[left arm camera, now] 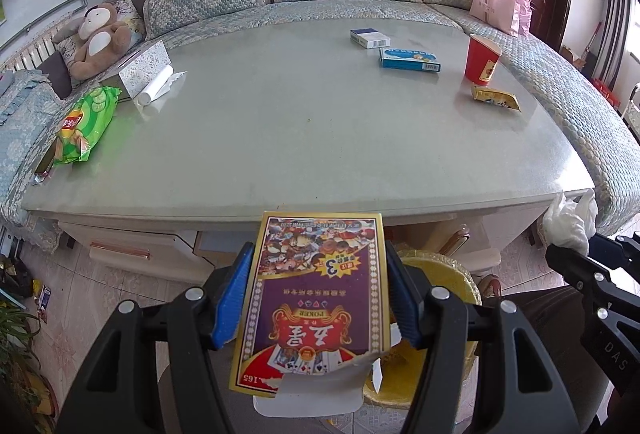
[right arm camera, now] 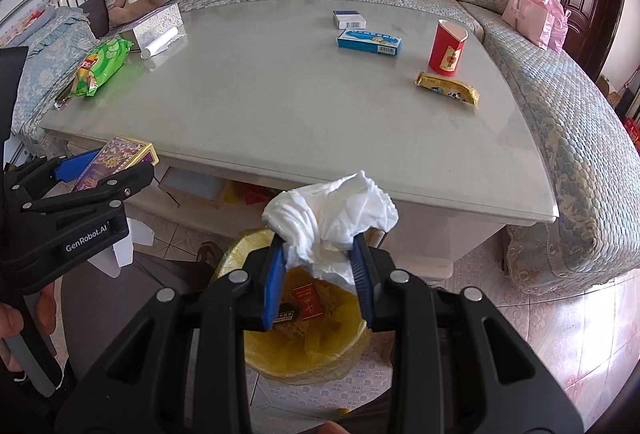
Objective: Collect trash
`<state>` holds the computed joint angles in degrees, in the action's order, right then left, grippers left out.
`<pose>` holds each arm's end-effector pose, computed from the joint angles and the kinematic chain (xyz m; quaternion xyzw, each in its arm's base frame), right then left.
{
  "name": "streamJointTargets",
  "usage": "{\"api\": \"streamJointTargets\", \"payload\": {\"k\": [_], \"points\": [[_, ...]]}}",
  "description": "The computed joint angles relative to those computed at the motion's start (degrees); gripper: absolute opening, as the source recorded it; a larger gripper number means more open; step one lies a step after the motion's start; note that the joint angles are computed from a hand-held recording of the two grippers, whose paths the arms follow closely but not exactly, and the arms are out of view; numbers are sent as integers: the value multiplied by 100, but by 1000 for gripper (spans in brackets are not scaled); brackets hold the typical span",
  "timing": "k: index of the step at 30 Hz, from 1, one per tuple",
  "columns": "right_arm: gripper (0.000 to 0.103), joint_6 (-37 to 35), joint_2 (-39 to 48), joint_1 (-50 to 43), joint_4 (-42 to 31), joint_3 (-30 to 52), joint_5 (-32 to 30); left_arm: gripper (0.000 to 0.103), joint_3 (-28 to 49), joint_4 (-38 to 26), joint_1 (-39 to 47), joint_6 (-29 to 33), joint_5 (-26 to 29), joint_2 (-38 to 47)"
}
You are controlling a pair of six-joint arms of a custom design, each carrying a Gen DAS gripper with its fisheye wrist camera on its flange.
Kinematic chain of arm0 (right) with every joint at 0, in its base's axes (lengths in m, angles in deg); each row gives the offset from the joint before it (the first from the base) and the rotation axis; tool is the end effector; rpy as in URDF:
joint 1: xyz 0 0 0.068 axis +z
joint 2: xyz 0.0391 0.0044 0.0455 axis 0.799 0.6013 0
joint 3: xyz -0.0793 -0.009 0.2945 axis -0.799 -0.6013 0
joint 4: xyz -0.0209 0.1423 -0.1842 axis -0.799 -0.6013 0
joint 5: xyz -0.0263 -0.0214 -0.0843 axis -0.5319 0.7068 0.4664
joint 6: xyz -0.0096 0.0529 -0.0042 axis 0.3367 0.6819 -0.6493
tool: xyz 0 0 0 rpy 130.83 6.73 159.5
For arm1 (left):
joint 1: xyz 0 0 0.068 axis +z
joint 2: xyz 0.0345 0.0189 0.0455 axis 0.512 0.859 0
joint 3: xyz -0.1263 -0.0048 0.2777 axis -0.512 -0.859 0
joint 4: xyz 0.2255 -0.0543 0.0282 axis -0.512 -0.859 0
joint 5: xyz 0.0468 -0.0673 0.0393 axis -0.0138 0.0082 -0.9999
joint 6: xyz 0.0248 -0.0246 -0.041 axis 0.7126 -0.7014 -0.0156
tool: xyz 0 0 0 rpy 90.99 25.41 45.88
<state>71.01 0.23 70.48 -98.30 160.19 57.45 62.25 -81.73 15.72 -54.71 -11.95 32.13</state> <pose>0.2152 0.0582 0.4479 0.0940 0.9449 -0.0112 0.3134 0.3106 -0.0847 0.4537 0.2113 0.9231 -0.0288 0.3202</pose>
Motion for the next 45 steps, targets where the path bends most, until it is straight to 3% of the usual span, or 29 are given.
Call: {"api": "streamJointTargets", "payload": {"k": [8, 17, 26, 45], "points": [[30, 426, -289, 652, -20, -562, 356, 60, -1177, 353, 44, 61, -12, -605], [30, 493, -476, 754, 307, -1497, -38, 60, -2512, 741, -40, 200, -104, -947], [30, 275, -342, 206, 1045, -2521, -678, 60, -3401, 1332, -414, 197, -271, -641], [30, -341, 1007, -904, 2205, -3366, -1528, 61, -3726, 2179, -984, 54, -494, 920]]}}
